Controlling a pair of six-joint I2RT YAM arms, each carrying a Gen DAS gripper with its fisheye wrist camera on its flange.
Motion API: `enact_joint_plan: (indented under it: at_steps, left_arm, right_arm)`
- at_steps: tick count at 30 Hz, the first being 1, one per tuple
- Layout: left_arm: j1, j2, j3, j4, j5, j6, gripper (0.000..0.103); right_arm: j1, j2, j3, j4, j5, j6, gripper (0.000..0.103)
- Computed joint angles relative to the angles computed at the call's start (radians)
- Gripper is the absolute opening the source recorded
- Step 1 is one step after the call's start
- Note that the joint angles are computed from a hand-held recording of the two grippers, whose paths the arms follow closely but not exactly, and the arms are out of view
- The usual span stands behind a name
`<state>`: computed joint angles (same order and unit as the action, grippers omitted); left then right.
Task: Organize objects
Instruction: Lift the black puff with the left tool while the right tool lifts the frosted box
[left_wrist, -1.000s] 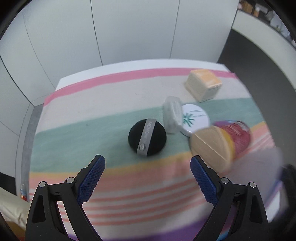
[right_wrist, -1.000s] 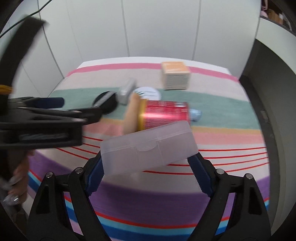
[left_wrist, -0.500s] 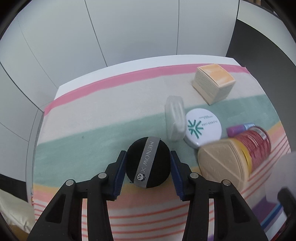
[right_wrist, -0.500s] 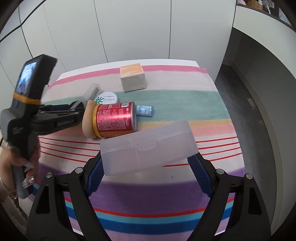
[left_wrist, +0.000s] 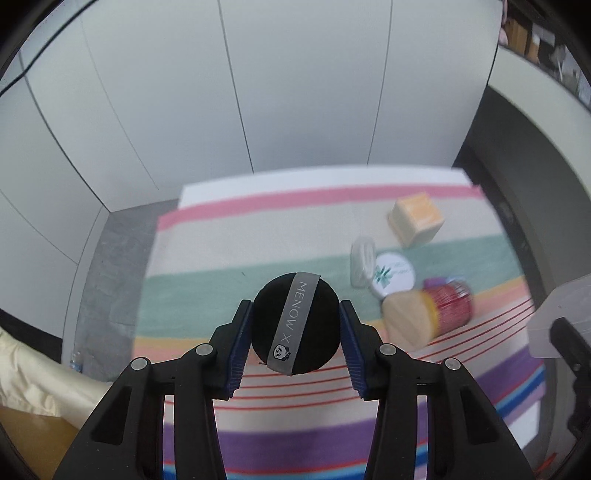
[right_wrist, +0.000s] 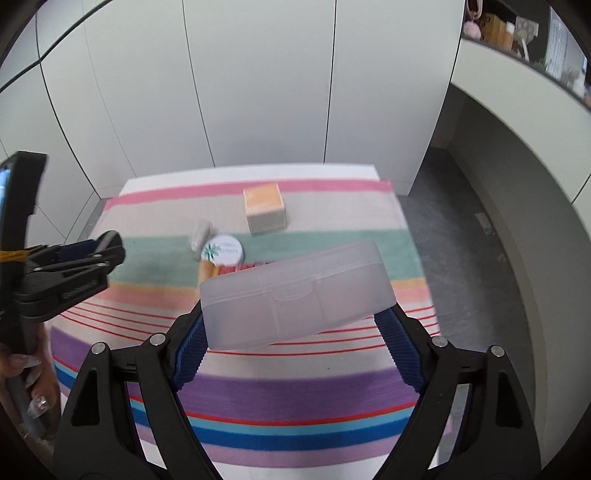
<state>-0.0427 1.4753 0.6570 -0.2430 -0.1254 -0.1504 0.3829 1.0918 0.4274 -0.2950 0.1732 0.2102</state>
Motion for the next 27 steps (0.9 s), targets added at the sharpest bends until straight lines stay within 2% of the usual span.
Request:
enact_joint_plan:
  at_steps: [6,9,13,17,21,25,27]
  left_arm:
    - [-0.008,-0.271,0.134,-0.326,-0.015,-0.015,0.046]
    - [-0.041,-0.36,0.219,-0.459,-0.065,-0.023,0.046]
    - [-0.044,-0.418,0.348,-0.625,-0.087,-0.047,0.046]
    - [-0.082,-0.497,0.46,-0.752,-0.168,-0.053,0.047]
    - [-0.032,-0.524,0.578,-0.864,-0.111,-0.059,0.047]
    - [0.007,-0.526,0.668,-0.957,-0.075,-0.071,0.047]
    - [0.044,-0.516,0.712,-1.013,-0.017,-0.07,0.047]
  right_arm:
    - [0.088,-0.114,0.228,-0.313,0.102,0.028,0.086]
    - [0.133,-0.131,0.348,-0.434,0.166,0.026,0.086]
    - [0.185,-0.134,0.553,-0.624,0.207,0.064,0.086]
    - [0.319,-0.099,0.725,-0.781,0.352,0.141,0.086]
    - [0.401,-0.07,0.879,-0.92,0.368,0.205,0.086]
    - [0.528,-0.029,1.032,-1.078,0.47,0.305,0.086]
    - [0.578,-0.014,1.079,-1.141,0.506,0.353,0.086]
